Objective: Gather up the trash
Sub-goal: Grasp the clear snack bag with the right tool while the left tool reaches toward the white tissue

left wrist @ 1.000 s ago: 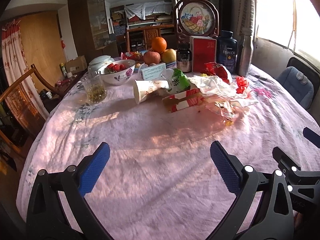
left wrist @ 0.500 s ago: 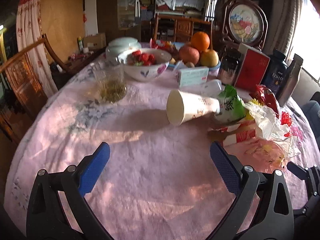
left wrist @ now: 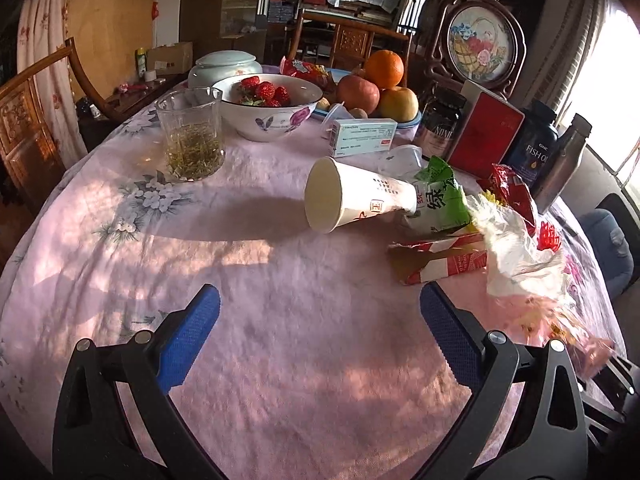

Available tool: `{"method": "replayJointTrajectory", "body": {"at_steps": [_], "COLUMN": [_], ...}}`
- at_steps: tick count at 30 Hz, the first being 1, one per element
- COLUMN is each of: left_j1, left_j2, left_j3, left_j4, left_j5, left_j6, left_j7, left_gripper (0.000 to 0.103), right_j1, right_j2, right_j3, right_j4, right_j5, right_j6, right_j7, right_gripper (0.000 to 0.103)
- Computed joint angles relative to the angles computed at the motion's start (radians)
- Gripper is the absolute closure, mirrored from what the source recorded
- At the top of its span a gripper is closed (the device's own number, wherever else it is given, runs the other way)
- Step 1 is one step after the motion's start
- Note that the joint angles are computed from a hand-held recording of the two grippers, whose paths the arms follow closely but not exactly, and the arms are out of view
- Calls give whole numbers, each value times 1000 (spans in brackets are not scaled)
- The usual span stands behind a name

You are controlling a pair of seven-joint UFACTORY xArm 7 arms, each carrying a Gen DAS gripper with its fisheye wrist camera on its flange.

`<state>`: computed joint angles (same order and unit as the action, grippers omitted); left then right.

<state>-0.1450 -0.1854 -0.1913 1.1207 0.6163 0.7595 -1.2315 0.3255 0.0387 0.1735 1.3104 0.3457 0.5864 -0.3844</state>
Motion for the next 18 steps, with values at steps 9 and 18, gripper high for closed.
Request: {"method": "replayJointTrajectory", "body": {"at_steps": [9, 18], "left_j1": [-68, -185], "left_j2": [87, 370], "left_j3": [-12, 35], "left_j4": [79, 444], "left_j5": [-26, -246], "left_j6": [-39, 41], "left_j7": [142, 347], "left_gripper": [7, 6], "right_j1": [-51, -8], "right_j2": [-307, -381], "right_j3": [-111, -213], "right_j4": [-302, -391], "right_j5": [202, 326], "right_j6": [6, -15], "right_j7": [-82, -188], "right_gripper": [75, 74]}}
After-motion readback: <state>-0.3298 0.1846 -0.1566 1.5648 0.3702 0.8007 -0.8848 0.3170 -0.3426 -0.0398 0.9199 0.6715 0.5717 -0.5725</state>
